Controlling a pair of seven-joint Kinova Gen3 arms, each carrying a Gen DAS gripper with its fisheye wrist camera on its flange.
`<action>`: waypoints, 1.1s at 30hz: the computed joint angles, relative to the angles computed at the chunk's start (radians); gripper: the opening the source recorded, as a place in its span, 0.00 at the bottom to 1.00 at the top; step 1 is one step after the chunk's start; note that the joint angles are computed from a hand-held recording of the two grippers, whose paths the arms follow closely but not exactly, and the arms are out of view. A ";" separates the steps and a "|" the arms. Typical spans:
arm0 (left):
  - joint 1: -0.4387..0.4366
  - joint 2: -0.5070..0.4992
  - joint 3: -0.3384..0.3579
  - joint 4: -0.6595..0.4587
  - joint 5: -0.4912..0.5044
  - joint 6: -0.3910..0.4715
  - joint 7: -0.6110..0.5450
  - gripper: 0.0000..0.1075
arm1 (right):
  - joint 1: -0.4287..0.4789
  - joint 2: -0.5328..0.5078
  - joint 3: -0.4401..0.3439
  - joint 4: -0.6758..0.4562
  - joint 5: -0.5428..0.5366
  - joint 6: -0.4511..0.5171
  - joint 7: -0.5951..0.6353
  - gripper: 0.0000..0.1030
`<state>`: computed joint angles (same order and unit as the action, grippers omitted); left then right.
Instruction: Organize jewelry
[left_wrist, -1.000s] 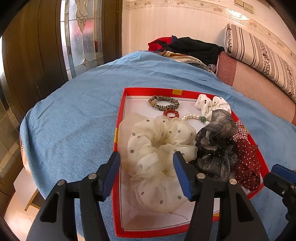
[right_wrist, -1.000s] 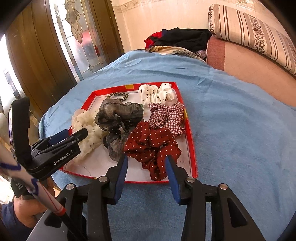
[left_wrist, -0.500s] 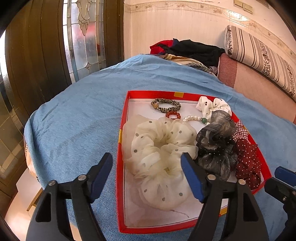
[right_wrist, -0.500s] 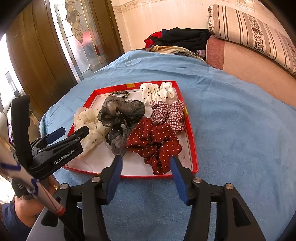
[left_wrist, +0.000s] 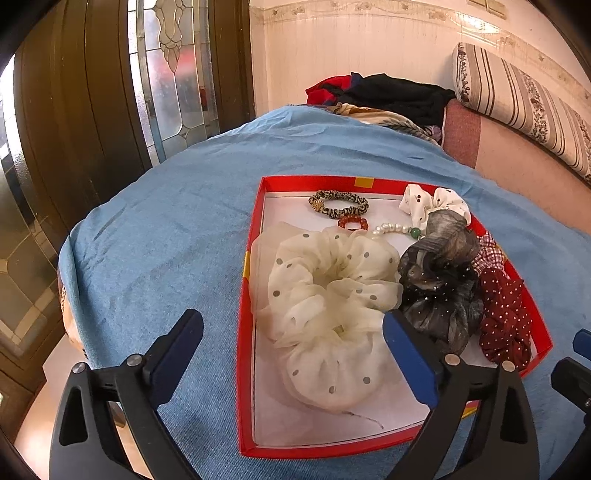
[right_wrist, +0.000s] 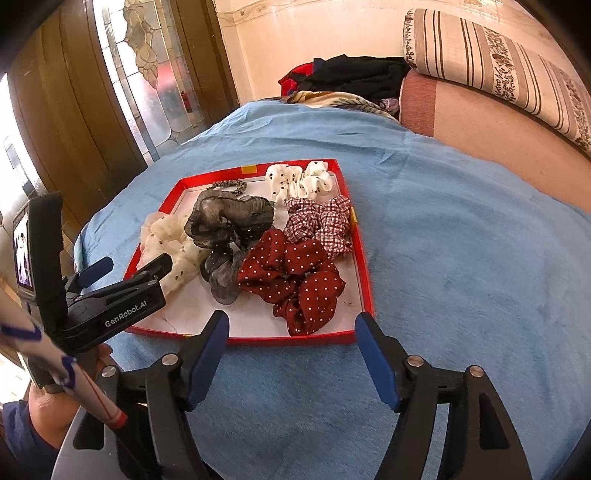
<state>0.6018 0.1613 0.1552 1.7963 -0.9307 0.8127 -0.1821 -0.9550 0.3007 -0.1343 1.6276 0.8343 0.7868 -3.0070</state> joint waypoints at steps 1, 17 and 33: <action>-0.002 0.001 0.000 0.000 0.003 -0.002 -0.004 0.91 | 0.000 -0.001 0.000 0.001 0.000 0.000 -0.002 0.73; 0.042 -0.023 0.030 0.036 -0.058 0.021 0.062 0.91 | -0.003 -0.039 -0.019 0.047 0.032 0.000 -0.058 0.73; 0.097 -0.151 0.172 0.077 -0.112 0.162 0.174 0.91 | -0.053 -0.137 -0.122 0.131 0.129 0.182 -0.236 0.75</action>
<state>0.6990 0.0100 0.3269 1.8735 -1.0424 0.9748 -0.0085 -1.0081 0.1635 -0.2567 1.7591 0.9633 0.9686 -3.2430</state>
